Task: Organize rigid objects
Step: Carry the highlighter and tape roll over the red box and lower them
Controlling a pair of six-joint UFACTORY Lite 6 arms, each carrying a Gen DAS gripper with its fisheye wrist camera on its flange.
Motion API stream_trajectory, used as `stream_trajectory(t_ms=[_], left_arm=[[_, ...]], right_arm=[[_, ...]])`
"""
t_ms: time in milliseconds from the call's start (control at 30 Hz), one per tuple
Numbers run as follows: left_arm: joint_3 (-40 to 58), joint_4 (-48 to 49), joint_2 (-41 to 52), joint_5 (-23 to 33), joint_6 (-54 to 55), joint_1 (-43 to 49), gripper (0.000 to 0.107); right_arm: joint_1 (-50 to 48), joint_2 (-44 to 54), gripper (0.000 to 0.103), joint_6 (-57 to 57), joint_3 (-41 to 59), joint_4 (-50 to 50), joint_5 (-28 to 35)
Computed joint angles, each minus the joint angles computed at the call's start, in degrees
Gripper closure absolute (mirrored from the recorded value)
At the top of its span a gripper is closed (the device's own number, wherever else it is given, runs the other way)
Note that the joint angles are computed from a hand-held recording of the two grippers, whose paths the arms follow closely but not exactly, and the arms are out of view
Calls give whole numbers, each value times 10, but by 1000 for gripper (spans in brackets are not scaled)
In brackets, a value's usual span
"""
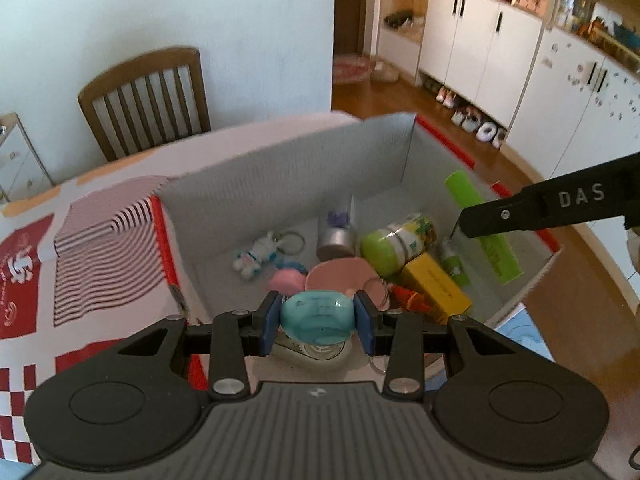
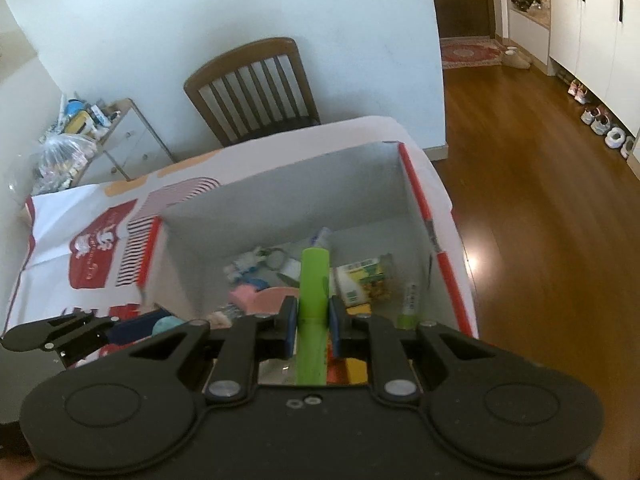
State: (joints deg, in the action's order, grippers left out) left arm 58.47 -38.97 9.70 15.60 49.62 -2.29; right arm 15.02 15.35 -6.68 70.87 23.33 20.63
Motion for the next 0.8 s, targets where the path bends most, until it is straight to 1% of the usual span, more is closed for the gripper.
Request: stream_trajectory(t_ms=[100, 200, 267, 367, 533, 700, 800], left_arm=[[33, 69, 45, -4, -73, -17, 69], [63, 105, 87, 1, -112, -26, 69], [82, 155, 111, 1, -163, -37, 69], [108, 195, 140, 14, -205, -45, 69], [144, 225, 175, 42, -243, -51, 69], [174, 252, 204, 69, -285, -50, 69], [192, 233, 220, 88, -284, -42, 69]], right_arm=[[-10, 30, 88, -16, 14, 0, -2], [-16, 51, 88, -30, 20, -1, -2], [-21, 66, 88, -43, 28, 5, 1], [-24, 89, 88, -52, 39, 4, 5], [-23, 118, 88, -75, 58, 20, 16], [-20, 133, 88, -77, 67, 13, 21], [-21, 140, 88, -77, 73, 10, 24]])
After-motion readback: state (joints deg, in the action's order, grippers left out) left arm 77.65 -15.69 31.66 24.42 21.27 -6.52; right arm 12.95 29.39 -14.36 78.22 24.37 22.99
